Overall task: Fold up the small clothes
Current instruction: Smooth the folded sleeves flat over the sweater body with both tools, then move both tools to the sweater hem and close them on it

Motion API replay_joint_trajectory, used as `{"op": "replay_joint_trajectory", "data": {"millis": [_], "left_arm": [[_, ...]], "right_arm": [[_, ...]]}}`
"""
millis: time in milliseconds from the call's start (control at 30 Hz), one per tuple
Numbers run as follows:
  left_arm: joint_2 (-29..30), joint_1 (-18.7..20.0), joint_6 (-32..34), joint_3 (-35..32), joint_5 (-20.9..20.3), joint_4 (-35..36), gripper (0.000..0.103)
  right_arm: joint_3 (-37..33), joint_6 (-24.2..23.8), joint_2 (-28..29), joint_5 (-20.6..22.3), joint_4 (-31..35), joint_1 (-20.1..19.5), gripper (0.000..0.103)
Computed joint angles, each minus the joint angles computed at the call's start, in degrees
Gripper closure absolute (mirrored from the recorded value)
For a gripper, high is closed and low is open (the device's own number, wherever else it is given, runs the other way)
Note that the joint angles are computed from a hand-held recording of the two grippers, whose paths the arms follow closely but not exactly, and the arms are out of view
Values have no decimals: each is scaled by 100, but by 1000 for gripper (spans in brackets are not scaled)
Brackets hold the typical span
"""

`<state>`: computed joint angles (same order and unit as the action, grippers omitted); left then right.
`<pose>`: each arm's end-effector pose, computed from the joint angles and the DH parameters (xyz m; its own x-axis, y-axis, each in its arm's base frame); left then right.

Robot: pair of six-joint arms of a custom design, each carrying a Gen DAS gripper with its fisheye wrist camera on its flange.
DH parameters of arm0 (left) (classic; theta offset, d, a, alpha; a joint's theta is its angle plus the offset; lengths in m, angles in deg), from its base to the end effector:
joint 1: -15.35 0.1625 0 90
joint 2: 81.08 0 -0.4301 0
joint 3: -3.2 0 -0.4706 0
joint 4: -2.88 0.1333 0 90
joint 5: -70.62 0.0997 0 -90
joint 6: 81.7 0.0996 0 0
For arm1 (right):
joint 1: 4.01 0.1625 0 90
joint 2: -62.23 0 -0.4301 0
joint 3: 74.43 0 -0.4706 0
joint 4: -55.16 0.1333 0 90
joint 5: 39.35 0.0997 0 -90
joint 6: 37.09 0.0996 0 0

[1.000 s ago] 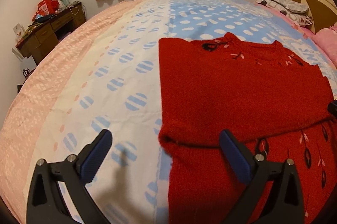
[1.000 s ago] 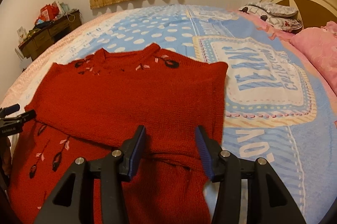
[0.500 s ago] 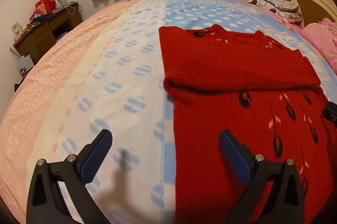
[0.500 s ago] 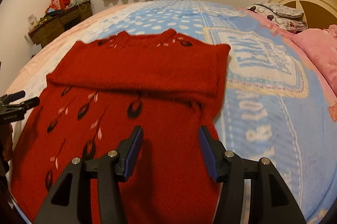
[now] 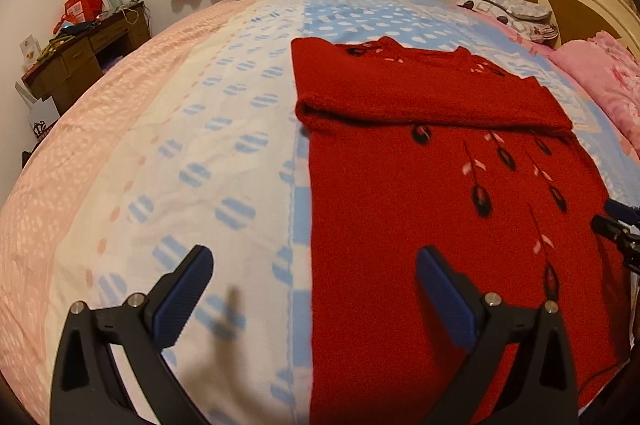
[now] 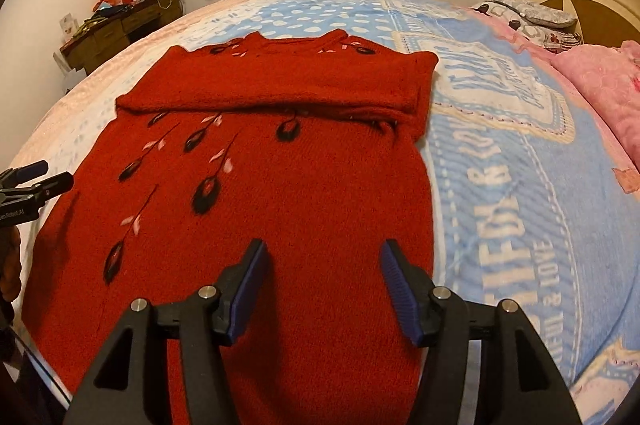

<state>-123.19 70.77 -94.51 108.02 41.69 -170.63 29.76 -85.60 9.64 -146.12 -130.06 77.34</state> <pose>-0.1846 -0.6563 0.0230 -0.6780 -0.1525 -0.7191 0.3899 0.7547 -0.5277 -0.0006 -0.6994 0.1351 -0.6888 -0.3103 0.6551 -0.6145 0.7294 -0.3006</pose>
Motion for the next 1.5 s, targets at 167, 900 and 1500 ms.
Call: {"op": "replay_joint_trajectory", "data": {"millis": [167, 900, 1500], "left_arm": [[-104, -89, -172, 209, -51, 50, 0], [-275, -288, -791, 918, -274, 116, 0], [-690, -465, -1336, 1577, -634, 229, 8]], "right_arm": [[245, -138, -70, -37, -221, -29, 39], [1217, -330, -526, -12, -917, -248, 31], [1995, -803, -948, -131, -1354, -465, 30]]}}
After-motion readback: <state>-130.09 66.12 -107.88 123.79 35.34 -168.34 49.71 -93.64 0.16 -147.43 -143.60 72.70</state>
